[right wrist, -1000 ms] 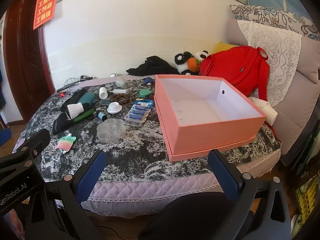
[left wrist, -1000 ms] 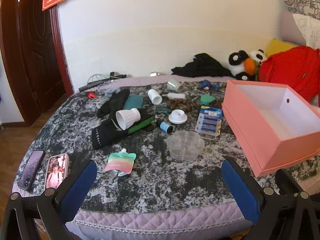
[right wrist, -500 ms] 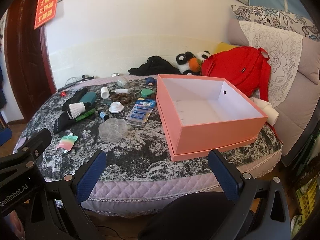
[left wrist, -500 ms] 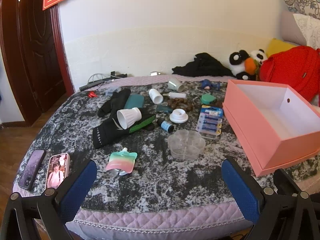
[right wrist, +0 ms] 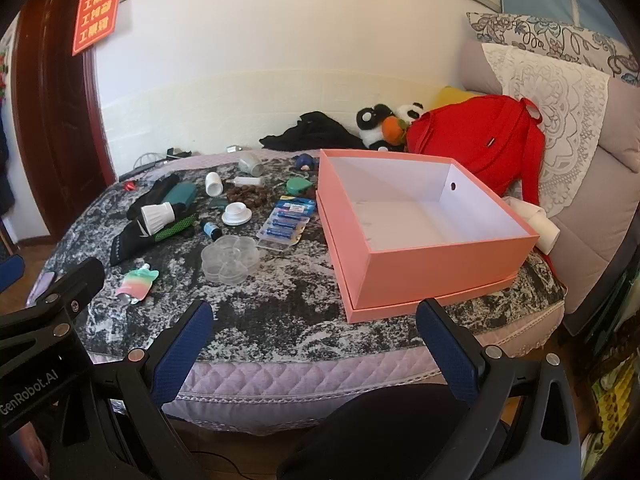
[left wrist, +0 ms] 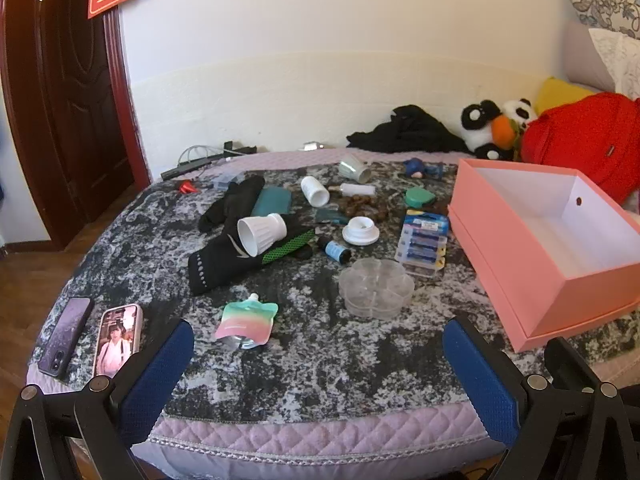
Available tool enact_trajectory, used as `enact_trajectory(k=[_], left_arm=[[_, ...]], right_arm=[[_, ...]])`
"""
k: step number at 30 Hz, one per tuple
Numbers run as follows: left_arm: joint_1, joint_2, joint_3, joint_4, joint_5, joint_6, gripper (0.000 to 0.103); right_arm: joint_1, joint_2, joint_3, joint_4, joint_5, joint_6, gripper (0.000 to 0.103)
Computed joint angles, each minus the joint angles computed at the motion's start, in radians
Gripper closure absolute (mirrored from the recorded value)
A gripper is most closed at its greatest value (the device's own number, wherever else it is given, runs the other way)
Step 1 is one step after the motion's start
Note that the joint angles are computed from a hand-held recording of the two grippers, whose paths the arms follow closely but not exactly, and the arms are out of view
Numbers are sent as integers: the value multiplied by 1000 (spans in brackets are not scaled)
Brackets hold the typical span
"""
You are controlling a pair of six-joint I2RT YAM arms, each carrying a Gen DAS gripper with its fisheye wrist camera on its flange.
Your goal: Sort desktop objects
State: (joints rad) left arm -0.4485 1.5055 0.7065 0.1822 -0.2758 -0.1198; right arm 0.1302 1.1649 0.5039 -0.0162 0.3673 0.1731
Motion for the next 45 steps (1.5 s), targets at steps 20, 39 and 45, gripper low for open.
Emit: enact_trajectory(k=[20, 39, 45], left_arm=[[5, -2, -7, 8, 8, -7, 0], [208, 377, 165, 144, 130, 29, 0], [295, 618, 452, -13, 209, 41, 0]], right_arm=[[11, 7, -11, 35, -22, 33, 0], [-53, 613, 266, 219, -245, -53, 0], [-75, 924, 581, 139, -316, -63, 0]])
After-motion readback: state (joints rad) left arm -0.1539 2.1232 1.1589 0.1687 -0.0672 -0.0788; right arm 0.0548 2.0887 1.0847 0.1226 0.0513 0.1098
